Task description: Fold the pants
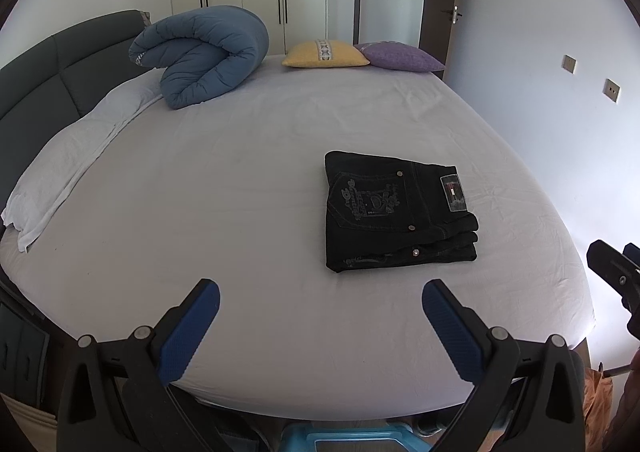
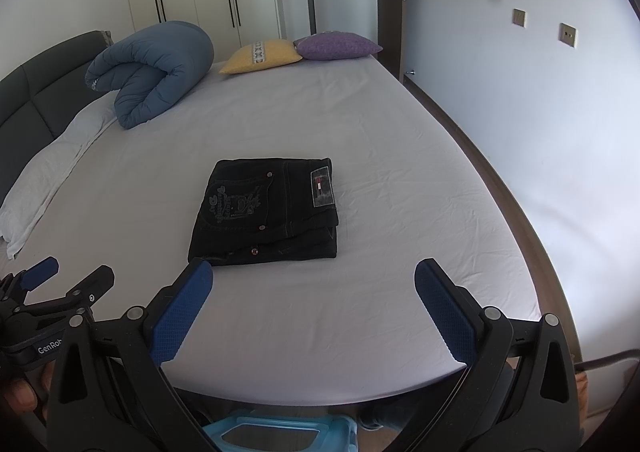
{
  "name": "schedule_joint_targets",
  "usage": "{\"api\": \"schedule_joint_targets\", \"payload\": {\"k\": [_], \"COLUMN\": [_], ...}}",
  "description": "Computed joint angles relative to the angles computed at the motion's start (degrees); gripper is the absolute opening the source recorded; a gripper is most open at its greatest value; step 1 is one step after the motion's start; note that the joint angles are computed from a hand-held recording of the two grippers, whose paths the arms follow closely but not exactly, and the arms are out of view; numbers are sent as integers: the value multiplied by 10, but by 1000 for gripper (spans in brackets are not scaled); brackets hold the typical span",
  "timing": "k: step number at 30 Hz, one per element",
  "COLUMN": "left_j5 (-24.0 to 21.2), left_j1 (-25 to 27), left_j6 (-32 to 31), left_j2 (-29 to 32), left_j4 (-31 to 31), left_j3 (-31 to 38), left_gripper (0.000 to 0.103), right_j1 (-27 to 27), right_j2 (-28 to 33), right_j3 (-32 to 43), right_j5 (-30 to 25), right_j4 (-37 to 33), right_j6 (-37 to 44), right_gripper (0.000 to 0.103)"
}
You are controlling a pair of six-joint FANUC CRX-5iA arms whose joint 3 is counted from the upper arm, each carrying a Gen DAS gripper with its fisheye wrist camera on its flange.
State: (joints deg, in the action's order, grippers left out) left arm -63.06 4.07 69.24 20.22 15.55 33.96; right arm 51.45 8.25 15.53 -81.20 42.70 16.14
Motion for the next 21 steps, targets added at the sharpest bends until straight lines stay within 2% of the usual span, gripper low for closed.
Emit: {"api": "schedule_joint_targets", "payload": {"k": [21], "left_j5": [-12], "left_j1": [8], "left_j6": [-24], "left_j2": [12], "left_j4": [13], "left_j3": [11], "left_gripper": [103], "right_j1": [6], "right_j2": [5], "right_j3": [-1], "right_j5": [0], "right_j4": [-2], "right_j6": [-9], "right_gripper": [103]}}
